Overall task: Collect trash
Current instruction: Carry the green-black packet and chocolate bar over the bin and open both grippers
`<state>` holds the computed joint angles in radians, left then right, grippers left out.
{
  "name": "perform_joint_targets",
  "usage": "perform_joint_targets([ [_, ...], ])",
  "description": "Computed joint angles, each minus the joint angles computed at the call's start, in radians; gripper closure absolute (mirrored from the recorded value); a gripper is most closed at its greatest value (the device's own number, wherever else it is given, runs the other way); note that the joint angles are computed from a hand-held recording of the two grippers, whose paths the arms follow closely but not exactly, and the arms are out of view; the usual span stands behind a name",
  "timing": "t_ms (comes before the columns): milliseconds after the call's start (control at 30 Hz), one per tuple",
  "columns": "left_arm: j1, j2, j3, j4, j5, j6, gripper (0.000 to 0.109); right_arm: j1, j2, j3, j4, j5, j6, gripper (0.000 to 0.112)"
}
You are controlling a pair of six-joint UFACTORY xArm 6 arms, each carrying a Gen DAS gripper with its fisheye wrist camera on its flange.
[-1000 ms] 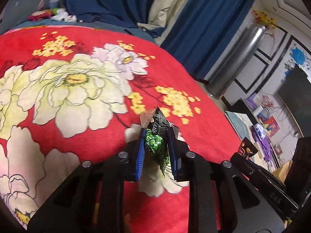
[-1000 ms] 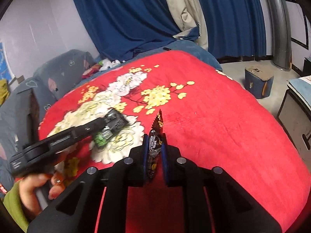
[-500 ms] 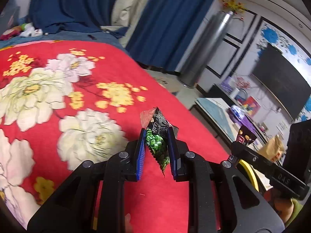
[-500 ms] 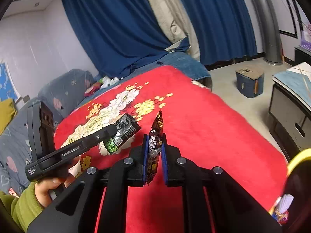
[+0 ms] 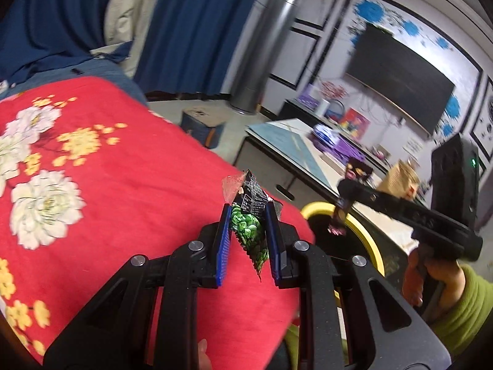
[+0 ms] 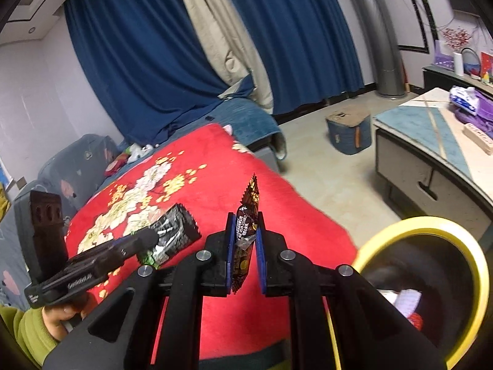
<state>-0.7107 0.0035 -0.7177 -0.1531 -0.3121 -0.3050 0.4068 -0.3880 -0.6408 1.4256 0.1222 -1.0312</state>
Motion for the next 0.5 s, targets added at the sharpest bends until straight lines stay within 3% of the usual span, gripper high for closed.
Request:
perform_joint_targets([
  [300, -0.093, 0.083, -0.099, 0.049, 0.032, 0.018, 0.093, -0.077, -0.096, 0.113, -0.067, -0.024, 0.041, 0.1],
  [500, -0.095, 0.152, -0.177, 0.234, 0.062, -0.115, 0.093, -0.134, -0.17, 0.191, -0.125, -0.041, 0.093, 0.1],
])
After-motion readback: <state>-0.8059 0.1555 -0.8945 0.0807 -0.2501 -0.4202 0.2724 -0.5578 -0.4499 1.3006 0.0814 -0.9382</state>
